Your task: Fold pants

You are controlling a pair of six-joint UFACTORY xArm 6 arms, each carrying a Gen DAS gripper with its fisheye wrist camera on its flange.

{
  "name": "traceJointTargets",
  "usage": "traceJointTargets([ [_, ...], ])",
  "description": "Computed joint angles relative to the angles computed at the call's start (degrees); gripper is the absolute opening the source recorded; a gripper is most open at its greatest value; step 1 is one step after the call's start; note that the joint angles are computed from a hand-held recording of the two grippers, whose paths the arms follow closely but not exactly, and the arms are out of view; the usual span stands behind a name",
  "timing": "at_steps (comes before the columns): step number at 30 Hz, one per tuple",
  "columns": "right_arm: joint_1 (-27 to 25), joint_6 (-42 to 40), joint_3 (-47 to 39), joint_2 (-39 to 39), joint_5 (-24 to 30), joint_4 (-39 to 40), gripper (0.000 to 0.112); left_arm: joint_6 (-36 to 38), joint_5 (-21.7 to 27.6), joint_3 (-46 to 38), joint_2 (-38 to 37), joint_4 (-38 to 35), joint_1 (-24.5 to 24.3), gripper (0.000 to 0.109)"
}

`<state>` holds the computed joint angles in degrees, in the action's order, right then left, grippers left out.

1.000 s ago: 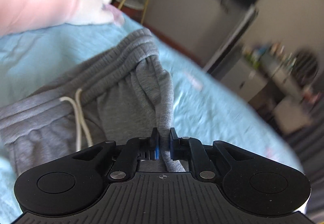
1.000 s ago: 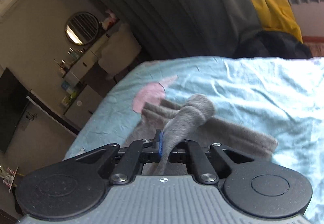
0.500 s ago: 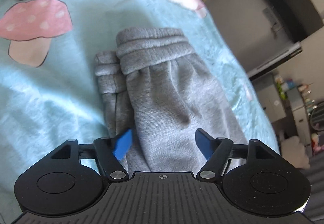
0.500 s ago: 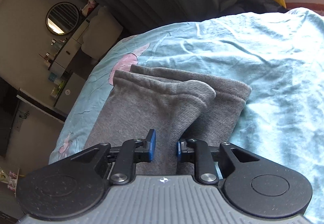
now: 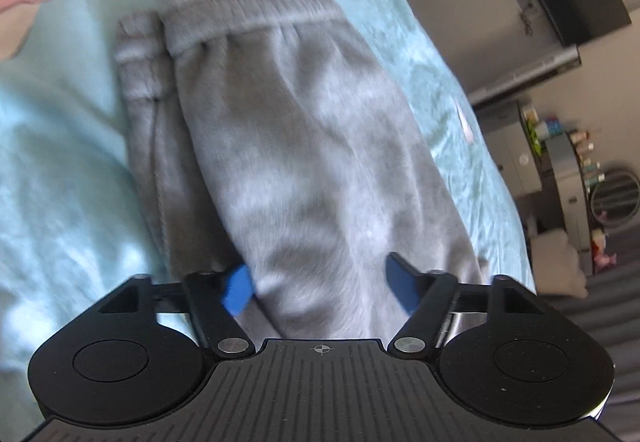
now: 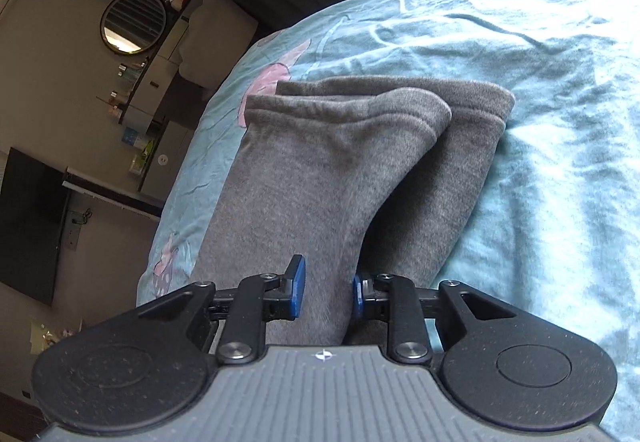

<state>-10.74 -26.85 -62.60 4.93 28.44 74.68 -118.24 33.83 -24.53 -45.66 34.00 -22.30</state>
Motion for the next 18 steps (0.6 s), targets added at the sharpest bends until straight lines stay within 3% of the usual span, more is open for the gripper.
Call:
traceJointTargets([
  [3,0.4,0.9,-0.5,0.4,-0.2,0.4,0.018,8.3,-2.7,-0.7,2.5,-8.0,1.1,0.047],
  [4,0.6,1.0,-0.7,0.6,-0.6,0.3,0.015,8.5,-1.8,-1.3,3.0,-8.7,1.0,0.039],
  [8,2.0,2.5,-1.6,1.6,-3.1,-2.7,0.01,6.9,-3.2,-0.6,2.6,-9.7,1.2,0.023],
  [13,2.8,7.8,-2.1,1.6,-6.5,-9.9,0.006,2.4,0.5,-2.0,1.1,-5.4,-1.0,0.016],
  [18,4.9,6.0,-1.2,-1.3,-15.6,-16.4,0.004,2.9,9.1,-8.0,1.9,-0.6,-6.0,0.016],
])
